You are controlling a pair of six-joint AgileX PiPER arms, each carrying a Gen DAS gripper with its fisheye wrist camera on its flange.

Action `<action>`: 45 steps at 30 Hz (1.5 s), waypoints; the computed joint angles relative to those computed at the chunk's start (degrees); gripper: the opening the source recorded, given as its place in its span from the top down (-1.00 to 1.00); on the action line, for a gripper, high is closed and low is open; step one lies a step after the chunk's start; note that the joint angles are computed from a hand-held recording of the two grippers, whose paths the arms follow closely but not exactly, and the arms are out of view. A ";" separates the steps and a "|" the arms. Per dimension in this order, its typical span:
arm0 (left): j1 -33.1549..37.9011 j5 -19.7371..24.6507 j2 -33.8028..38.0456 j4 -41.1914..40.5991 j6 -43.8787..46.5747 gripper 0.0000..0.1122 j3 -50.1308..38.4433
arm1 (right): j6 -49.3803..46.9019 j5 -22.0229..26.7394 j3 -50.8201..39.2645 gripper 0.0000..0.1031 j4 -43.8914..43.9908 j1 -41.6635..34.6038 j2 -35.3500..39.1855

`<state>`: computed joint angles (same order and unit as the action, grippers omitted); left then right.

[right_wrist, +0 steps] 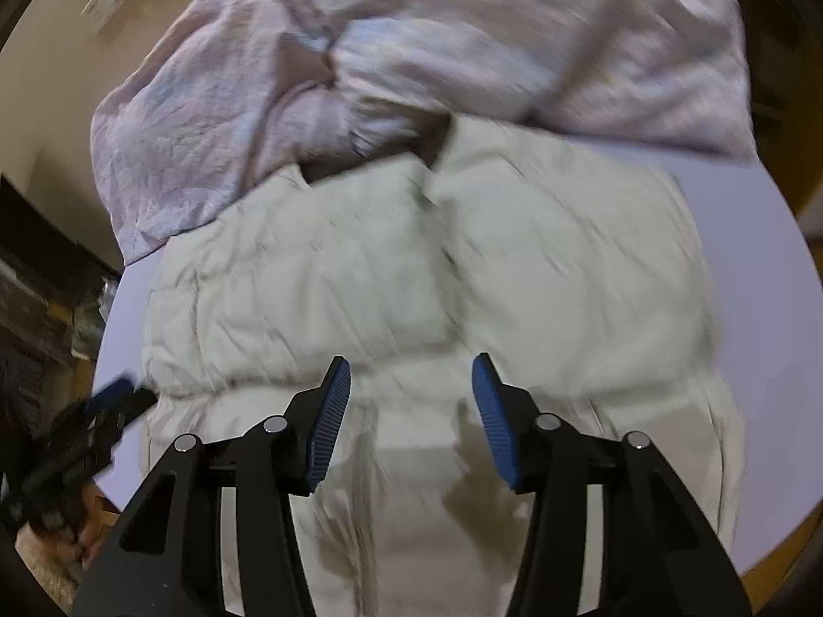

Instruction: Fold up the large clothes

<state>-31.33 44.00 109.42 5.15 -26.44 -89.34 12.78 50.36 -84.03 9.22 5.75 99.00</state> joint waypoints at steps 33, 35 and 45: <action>10.24 -4.95 -16.32 3.52 -2.46 -0.29 30.49 | 0.84 -2.31 3.09 0.17 -0.39 -0.87 9.07; 9.33 -4.67 -15.25 3.73 -2.74 -0.29 29.68 | 1.55 -3.30 5.47 0.17 -0.85 -1.23 7.61; 4.33 -2.04 -11.63 7.25 -5.58 -0.34 24.83 | 9.33 1.40 2.06 0.18 -9.47 2.73 9.89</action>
